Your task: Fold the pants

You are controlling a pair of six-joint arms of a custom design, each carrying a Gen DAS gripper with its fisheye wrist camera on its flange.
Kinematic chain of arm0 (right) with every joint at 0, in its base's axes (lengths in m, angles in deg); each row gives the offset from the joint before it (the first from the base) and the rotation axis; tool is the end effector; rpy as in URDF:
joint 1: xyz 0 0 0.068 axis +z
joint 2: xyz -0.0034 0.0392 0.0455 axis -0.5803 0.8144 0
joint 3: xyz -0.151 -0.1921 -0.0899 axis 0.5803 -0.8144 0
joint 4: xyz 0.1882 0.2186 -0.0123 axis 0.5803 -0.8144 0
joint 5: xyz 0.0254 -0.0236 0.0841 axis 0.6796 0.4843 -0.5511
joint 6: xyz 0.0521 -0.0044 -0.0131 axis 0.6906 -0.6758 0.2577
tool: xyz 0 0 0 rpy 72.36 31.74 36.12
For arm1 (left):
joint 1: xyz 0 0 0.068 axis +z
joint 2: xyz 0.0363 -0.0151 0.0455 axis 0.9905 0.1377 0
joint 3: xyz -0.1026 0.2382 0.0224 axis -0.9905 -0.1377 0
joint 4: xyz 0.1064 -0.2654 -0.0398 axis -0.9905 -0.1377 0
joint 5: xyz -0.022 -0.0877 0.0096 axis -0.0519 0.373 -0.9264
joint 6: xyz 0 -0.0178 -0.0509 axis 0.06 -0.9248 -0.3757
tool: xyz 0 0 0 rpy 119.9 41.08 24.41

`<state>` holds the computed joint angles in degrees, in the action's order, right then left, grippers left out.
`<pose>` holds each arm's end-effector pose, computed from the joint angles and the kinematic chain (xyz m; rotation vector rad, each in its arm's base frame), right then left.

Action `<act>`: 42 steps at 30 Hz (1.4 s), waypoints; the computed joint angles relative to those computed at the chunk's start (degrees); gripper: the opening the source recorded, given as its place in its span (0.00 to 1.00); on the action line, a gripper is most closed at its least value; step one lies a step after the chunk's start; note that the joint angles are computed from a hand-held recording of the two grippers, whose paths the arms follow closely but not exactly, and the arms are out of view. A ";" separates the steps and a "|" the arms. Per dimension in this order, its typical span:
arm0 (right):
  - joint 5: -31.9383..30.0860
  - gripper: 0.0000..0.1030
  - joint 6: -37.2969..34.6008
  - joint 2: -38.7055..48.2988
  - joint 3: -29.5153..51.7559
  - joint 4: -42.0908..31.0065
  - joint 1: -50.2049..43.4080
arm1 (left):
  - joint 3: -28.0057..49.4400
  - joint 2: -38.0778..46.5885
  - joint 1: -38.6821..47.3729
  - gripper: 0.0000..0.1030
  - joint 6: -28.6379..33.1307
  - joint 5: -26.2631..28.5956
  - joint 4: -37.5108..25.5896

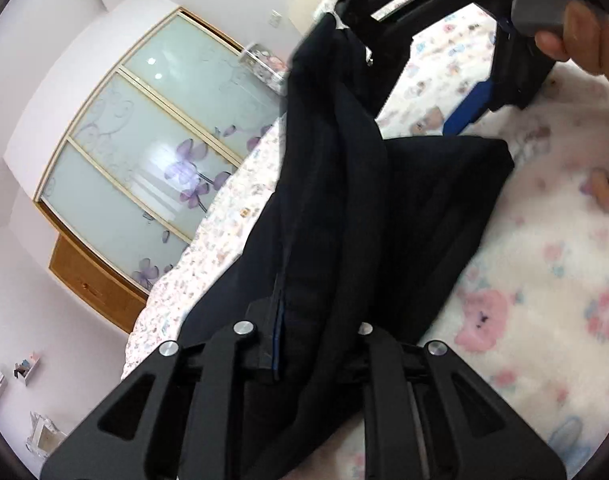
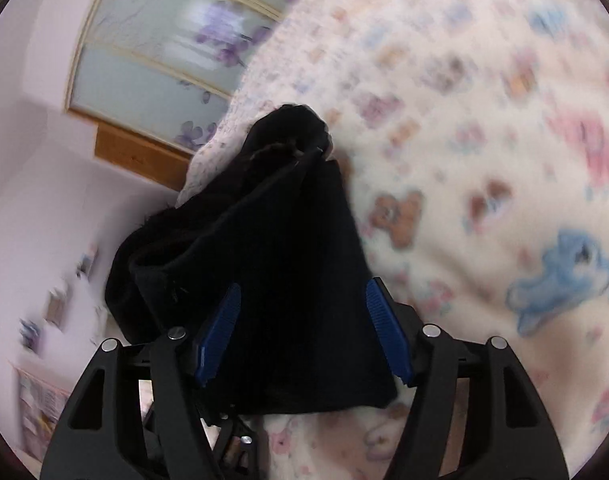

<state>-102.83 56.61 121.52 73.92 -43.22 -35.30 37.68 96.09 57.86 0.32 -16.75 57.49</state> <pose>0.3321 0.0192 0.0864 0.8216 2.1604 1.1414 0.2588 -0.1078 0.0599 1.0333 1.7046 0.4763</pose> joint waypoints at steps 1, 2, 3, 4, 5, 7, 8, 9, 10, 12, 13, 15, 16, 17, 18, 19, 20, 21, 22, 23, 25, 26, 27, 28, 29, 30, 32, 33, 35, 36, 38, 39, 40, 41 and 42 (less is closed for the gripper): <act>-2.05 0.65 4.12 1.75 -0.90 4.45 -0.91 | 0.07 0.91 0.17 0.15 0.59 0.08 0.59; -2.38 0.65 5.57 2.07 -1.42 5.99 -1.31 | -0.05 1.74 0.47 0.15 1.26 0.20 1.76; -2.96 0.65 7.47 2.41 -2.16 8.37 -1.86 | 0.16 1.81 0.73 0.15 1.26 0.47 1.67; -3.59 0.65 9.28 2.83 -2.82 10.77 -2.28 | 0.13 0.52 1.81 0.15 0.51 1.80 0.31; -4.35 0.65 11.07 3.40 -3.41 13.27 -2.66 | 0.07 -0.90 2.86 0.15 -0.46 3.09 -1.17; -6.39 0.66 15.26 5.17 -4.42 19.12 -3.46 | 0.86 -3.19 5.01 0.15 -2.70 5.59 -4.63; -7.62 0.67 17.23 6.20 -4.66 21.88 -3.78 | 2.06 -3.14 5.06 0.15 -3.86 5.53 -5.88; -8.24 0.67 18.95 6.91 -5.00 24.25 -3.99 | 2.29 -3.90 5.34 0.15 -4.55 5.52 -6.87; -8.63 0.69 20.20 7.42 -5.21 25.89 -4.16 | 1.83 -5.03 5.60 0.15 -4.58 5.55 -7.54; -8.66 0.72 21.79 7.43 -5.97 27.95 -4.60 | 1.59 -5.80 6.25 0.15 -4.20 5.50 -8.54; -8.37 0.74 21.23 6.75 -6.19 27.34 -4.90 | 1.23 -6.24 4.96 0.17 -4.52 4.30 -9.10; -6.27 0.74 15.85 3.33 -5.59 20.39 -5.73 | 0.97 -6.17 4.96 0.24 -3.98 5.31 -10.02; -4.16 0.74 13.05 1.02 -5.68 17.11 -5.23 | 0.34 -6.86 4.77 0.26 -3.49 5.86 -10.24; -2.35 0.74 10.21 -1.41 -6.09 14.32 -4.96 | -0.22 -6.54 4.57 0.28 -3.39 6.28 -9.27; -0.50 0.74 6.84 -3.61 -5.92 11.81 -4.33 | -0.72 -7.37 5.12 0.29 -3.80 7.82 -9.89; 0.42 0.74 4.82 -4.70 -5.73 10.86 -3.71 | -0.82 -10.36 7.03 0.32 -5.18 11.71 -13.92; 0.89 0.74 2.39 -5.90 -5.53 10.60 -2.94 | -0.66 -13.61 9.74 0.38 -7.08 17.03 -18.59; 1.04 0.74 1.26 -6.56 -5.97 11.57 -2.19 | -0.73 -15.77 11.88 0.43 -8.57 21.01 -21.54; 0.27 0.74 0.02 -6.49 -5.51 12.65 -1.81 | -0.04 -18.71 14.94 0.51 -11.37 26.97 -26.44; -1.07 0.74 -1.12 -6.19 -5.22 15.09 -0.92 | 0.57 -20.39 17.31 0.64 -14.13 31.72 -29.44; -2.79 0.74 -2.54 -5.37 -4.16 17.65 0.60 | 1.74 -22.69 24.36 0.85 -21.23 44.75 -31.04; -3.81 0.75 -4.20 -4.99 -3.37 18.57 1.83 | 1.92 -23.64 27.75 0.92 -25.97 50.82 -29.95; -4.59 0.77 -5.43 -4.61 -2.63 18.65 2.66 | 2.69 -23.48 31.13 0.94 -31.11 56.11 -28.30; -5.47 0.80 -7.24 -4.21 -1.50 17.79 3.99 | 3.30 -22.76 33.74 0.97 -36.92 59.20 -25.38; -5.93 0.80 -8.51 -3.75 0.01 16.22 4.85 | 3.22 -22.19 35.29 0.98 -42.68 59.39 -21.59; -6.04 0.80 -11.02 -2.96 1.99 13.44 6.51 | 3.85 -21.02 35.97 0.98 -46.83 56.98 -19.12; -4.80 0.80 -13.96 -2.26 4.30 9.16 8.40 | 6.85 -18.08 36.25 0.98 -49.64 52.11 -19.00; -4.42 0.80 -14.51 -1.91 5.16 7.89 8.88 | 6.84 -17.82 35.86 0.98 -50.48 49.84 -18.82; -3.54 0.80 -14.66 -1.50 5.87 6.45 9.38 | 7.45 -16.38 34.93 0.98 -52.00 44.89 -19.33; -2.77 0.80 -14.41 -1.85 5.22 5.86 9.13 | 8.12 -15.41 34.12 0.98 -52.25 43.26 -19.96; 1.32 0.80 -14.36 -2.25 4.98 1.88 8.59 | 11.59 -12.31 34.17 0.98 -50.51 40.73 -24.57; 3.77 0.79 -13.38 -1.54 5.11 -0.66 8.03 | 14.55 -10.14 32.94 0.98 -49.40 37.33 -29.34; 2.32 0.76 -10.58 1.18 5.56 0.66 6.85 | 16.67 -7.91 32.84 0.98 -48.53 35.74 -32.30; 0.36 0.73 -6.02 4.32 5.43 4.24 5.49 | 19.85 -5.00 31.82 0.98 -48.27 32.63 -36.93; -0.59 0.69 -3.40 5.68 4.89 6.89 4.72 | 25.48 -0.34 31.35 0.98 -48.88 29.32 -44.38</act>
